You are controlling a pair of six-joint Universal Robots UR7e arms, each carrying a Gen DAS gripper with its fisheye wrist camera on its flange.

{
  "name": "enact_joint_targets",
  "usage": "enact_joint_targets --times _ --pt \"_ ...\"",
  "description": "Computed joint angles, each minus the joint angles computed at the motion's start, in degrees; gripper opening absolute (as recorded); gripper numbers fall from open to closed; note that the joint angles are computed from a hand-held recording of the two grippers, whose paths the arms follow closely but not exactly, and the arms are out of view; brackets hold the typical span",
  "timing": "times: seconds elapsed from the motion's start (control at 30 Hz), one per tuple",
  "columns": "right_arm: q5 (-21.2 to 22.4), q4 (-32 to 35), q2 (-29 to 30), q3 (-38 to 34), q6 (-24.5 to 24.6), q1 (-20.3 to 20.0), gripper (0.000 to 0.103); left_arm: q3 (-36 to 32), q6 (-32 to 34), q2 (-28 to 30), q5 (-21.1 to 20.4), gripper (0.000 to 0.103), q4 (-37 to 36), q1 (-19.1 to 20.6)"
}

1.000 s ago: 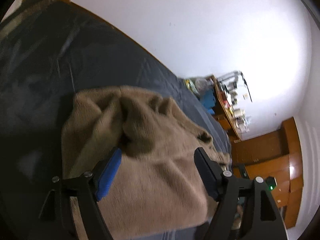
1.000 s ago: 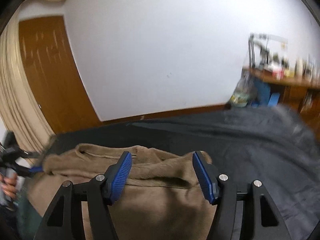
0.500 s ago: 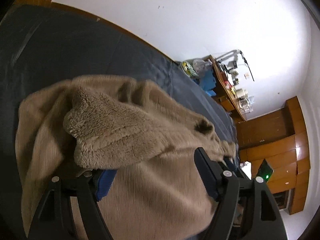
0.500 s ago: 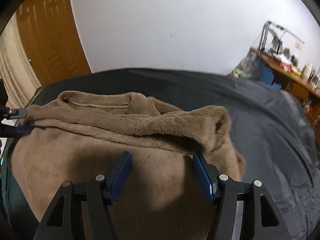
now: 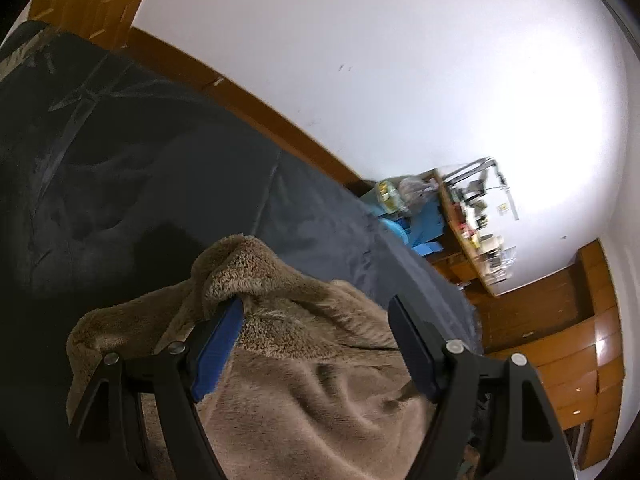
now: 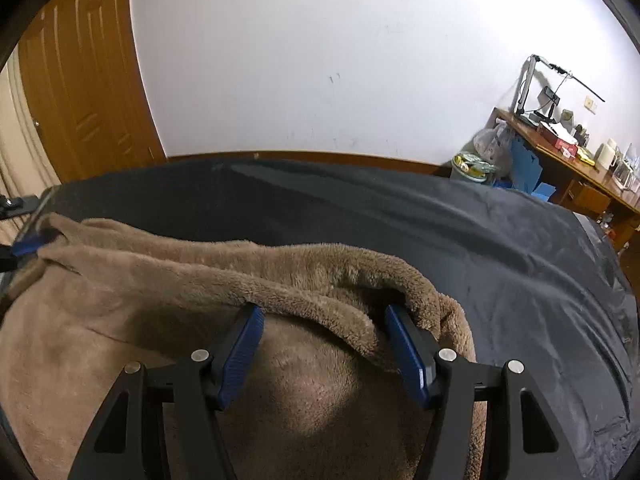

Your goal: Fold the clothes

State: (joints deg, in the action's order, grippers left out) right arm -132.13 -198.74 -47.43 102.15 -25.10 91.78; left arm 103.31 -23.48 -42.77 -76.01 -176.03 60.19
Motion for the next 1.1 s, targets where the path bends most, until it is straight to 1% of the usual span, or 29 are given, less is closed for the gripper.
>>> enact_joint_targets --times 0.07,0.17,0.23,0.27,0.4,0.47,0.53,0.57,0.67,0.73,0.77,0.8,0.87,0.93,0.97,1.03,1.07,1.1 --pt "1.6 -2.39 -0.53 1.01 0.03 -0.11 0.065 0.96 0.75 -0.93 -0.7 0.079 -2.69 -0.29" --pt "3.04 -9.19 -1.26 3.07 0.0 -0.06 0.065 2.51 3.92 -3.19 -1.64 0.08 -6.35 -0.75" --pt "4.8 -11.29 -2.4 4.83 1.41 -0.19 0.065 3.44 6.26 -4.69 -2.75 0.081 -6.3 -0.97" --pt "5.42 -11.82 -2.93 5.57 2.18 -0.21 0.065 3.8 7.34 -5.33 -2.61 0.081 -5.8 -1.27" --pt "6.64 -15.05 -4.24 8.27 2.66 -0.18 0.065 7.29 11.07 -8.48 4.51 0.081 -1.64 -2.6" --pt "6.16 -16.72 -4.49 8.74 2.82 -0.13 0.065 7.83 11.7 -8.66 7.27 0.081 1.14 -2.82" --pt "6.39 -15.59 -5.33 8.94 4.49 -0.81 0.065 7.91 11.55 -8.83 6.82 0.081 4.08 -2.58" --pt "7.17 -14.48 -5.9 9.0 5.45 -1.44 0.065 7.95 11.56 -8.83 6.02 0.081 4.8 -2.51" --pt "7.55 -12.61 -6.91 10.24 7.08 -1.46 0.065 7.27 12.08 -8.09 2.59 0.081 5.34 -2.56" --pt "7.73 -12.31 -6.76 10.62 5.99 -1.21 0.065 5.09 12.43 -6.28 -0.47 0.081 5.61 -2.39" --pt "7.99 -11.39 -6.61 10.57 5.32 -0.99 0.065 4.15 12.46 -5.6 -1.33 0.081 6.02 -2.34" --pt "8.19 -9.67 -6.46 10.11 4.99 -0.85 0.065 3.43 12.21 -5.21 -1.07 0.081 6.66 -2.46" --pt "8.42 -5.87 -6.15 9.02 4.44 -0.58 0.065 0.87 11.21 -3.4 0.23 0.081 8.55 -2.49" --pt "6.92 1.36 -5.37 6.13 5.67 -0.54 0.065 -2.24 9.23 -1.36 2.0 0.081 11.56 -1.97" --pt "6.44 3.33 -4.82 4.93 6.24 -0.71 0.065 -3.43 8.35 -0.51 3.85 0.081 12.45 -1.85" --pt "5.51 5.95 -3.38 2.26 7.13 -1.31 0.065 -5.01 7.1 0.98 9.91 0.081 12.47 -1.98" --pt "5.12 6.74 -2.66 0.99 7.63 -1.66 0.065 -5.67 6.58 1.58 12.2 0.081 12.35 -1.89" --pt "5.2 6.54 -2.31 0.36 8.06 -2.03 0.065 -6.05 6.23 1.87 13.38 0.081 11.98 -1.58"
